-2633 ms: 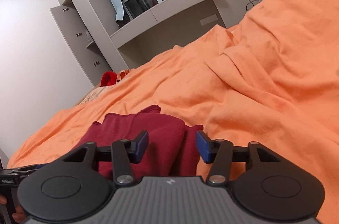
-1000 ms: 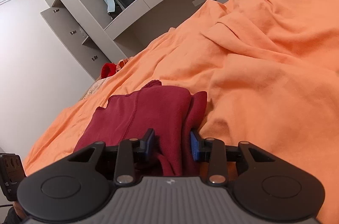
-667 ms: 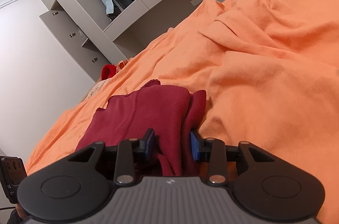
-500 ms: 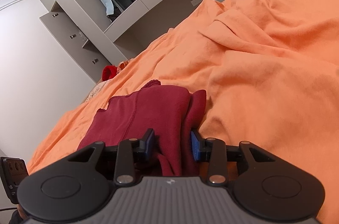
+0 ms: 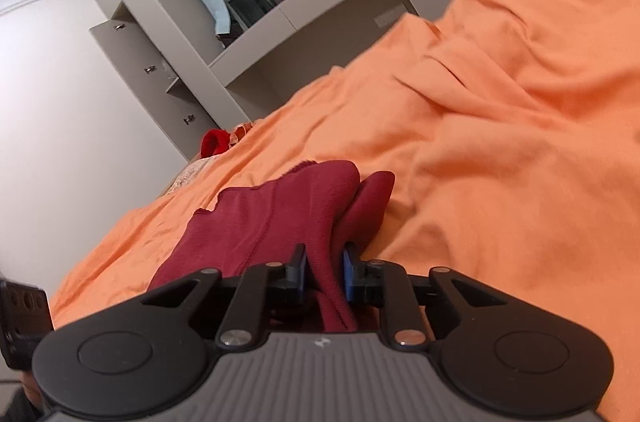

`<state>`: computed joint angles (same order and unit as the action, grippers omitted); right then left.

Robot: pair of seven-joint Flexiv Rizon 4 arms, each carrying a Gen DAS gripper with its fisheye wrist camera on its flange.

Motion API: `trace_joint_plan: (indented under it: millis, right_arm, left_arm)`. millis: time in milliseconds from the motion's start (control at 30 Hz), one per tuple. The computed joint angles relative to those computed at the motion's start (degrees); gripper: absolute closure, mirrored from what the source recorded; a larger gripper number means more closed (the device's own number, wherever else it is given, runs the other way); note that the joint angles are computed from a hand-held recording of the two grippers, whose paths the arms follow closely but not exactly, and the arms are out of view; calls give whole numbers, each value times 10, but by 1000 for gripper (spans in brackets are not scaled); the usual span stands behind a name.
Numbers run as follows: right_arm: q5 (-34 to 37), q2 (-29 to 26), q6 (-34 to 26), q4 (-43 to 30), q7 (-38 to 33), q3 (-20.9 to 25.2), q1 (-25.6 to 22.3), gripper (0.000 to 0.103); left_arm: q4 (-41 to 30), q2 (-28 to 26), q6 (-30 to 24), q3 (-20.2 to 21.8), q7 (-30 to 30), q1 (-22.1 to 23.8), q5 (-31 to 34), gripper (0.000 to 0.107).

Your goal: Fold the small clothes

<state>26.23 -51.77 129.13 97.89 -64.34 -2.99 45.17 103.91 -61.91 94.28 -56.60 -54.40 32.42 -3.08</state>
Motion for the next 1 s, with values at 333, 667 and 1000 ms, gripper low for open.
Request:
trace_joint_plan:
  millis: [333, 667, 1000]
  right_arm:
    - [142, 11, -19, -42, -161, -118, 123, 89]
    - [191, -32, -51, -179, -301, -168, 140, 89]
    - [244, -147, -265, -314, -228, -341, 189, 89]
  left_arm:
    - [8, 28, 128, 37, -27, -37, 95, 78]
    - [-58, 66, 267, 159, -47, -118, 176, 78]
    - [-113, 105, 168, 334, -113, -226, 59, 74]
